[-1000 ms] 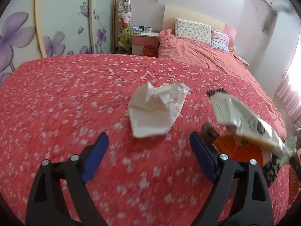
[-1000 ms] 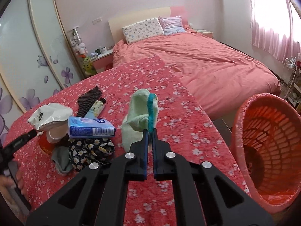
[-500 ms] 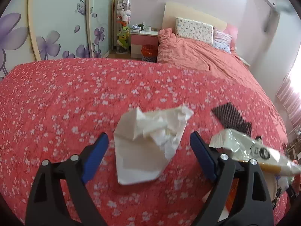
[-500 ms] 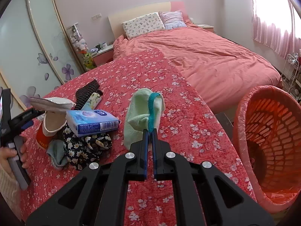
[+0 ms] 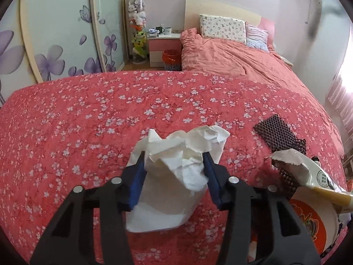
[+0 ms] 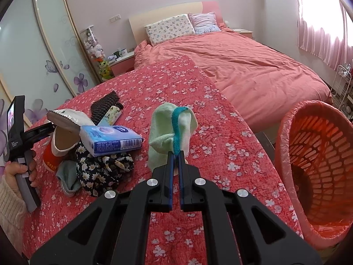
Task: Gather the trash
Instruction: 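Grasp the crumpled white tissue with the left tool while the right tool grasps the green sock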
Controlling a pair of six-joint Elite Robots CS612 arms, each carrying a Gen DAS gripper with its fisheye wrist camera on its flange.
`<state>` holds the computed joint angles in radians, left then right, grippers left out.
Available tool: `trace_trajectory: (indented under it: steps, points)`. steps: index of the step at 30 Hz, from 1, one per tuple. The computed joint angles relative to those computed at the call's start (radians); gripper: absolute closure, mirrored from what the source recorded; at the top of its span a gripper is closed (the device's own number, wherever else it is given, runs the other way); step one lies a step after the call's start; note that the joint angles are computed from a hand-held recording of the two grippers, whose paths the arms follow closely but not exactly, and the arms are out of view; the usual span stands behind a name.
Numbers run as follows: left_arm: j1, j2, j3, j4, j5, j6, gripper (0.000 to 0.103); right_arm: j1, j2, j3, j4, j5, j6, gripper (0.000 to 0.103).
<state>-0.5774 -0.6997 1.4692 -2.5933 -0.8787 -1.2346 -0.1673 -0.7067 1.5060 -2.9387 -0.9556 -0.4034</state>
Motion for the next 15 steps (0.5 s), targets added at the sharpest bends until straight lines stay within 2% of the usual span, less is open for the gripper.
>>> trace_trajectory:
  steps: [6,15]
  points:
    - [-0.014,-0.015,0.025,-0.006,0.022,-0.004,0.057,-0.005,-0.009,0.012,-0.001,0.013,-0.002,0.099]
    - [-0.063,-0.08,0.101,-0.01,0.095,-0.049,0.057,-0.023,-0.036,0.045,-0.036,0.065,0.003,0.099]
